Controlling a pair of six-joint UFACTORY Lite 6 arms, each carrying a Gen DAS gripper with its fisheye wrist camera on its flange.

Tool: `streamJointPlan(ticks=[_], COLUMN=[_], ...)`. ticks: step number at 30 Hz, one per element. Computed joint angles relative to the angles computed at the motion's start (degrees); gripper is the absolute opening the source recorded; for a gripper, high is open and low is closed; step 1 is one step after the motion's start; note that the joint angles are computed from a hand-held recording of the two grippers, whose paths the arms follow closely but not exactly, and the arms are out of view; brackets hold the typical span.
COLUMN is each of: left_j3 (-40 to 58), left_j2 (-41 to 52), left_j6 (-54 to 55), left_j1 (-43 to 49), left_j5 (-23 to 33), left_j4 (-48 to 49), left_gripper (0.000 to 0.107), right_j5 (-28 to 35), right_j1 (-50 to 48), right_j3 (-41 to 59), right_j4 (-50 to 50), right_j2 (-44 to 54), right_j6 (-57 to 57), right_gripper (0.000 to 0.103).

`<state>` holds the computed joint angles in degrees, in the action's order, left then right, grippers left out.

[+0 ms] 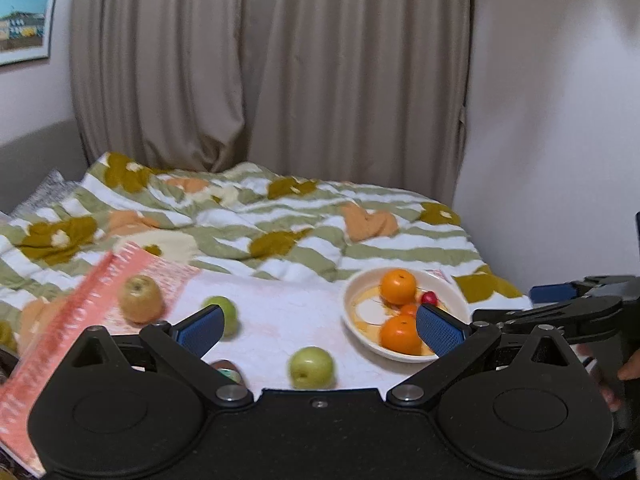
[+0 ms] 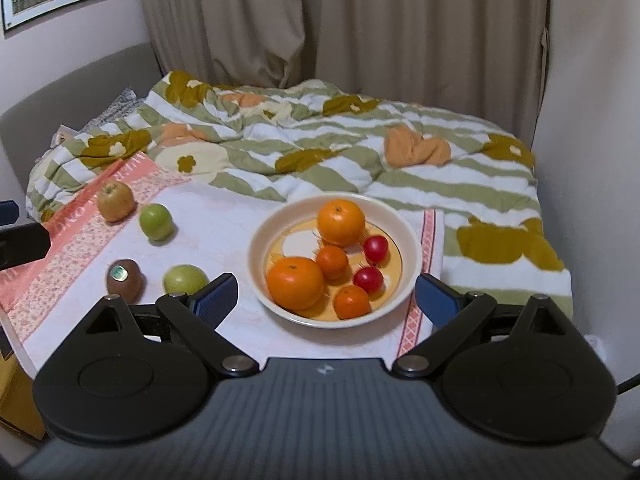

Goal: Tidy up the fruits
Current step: 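Withdraw both open tools from the bowl toward the pear and kiwi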

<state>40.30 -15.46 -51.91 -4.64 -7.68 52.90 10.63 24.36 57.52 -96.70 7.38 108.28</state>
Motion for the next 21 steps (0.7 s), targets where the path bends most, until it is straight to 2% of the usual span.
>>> streamJointPlan(ticks=[5,8,10,15,21], left_j3=[-3.41,-2.98,-1.67,5.14,20.19], left_j2=[-5.84,-5.75,-4.42,3.91,19.54], left_j6=[-7.69,-17.15,-20.03,-18.88,-21.03], left_j1=[7.54,14.91,20.67,32.38,40.41], left_j5=[-1.83,-6.33,-11.04,-21.69,-31.13], left_j4=[11.91,24.95,30.19,35.31,44.41], left_gripper=[0.103,0.103,0.103,0.103,0.103], right_j5=[5.24,9.01,10.68,16.79,27.71], right_j1=[6.06,10.11,12.45,18.3,25.44], right_j3=[1.17,3.89,6.03,13.15,28.67], right_j4=[9.03,17.64,21.57,25.74,33.07], right_j2=[-1.71,-1.01,-0.13,5.02,16.81], right_j6=[-9.44,-17.08,-19.2,-17.59,-16.57], right_gripper=[0.103,0.103,0.103,0.103,0.103])
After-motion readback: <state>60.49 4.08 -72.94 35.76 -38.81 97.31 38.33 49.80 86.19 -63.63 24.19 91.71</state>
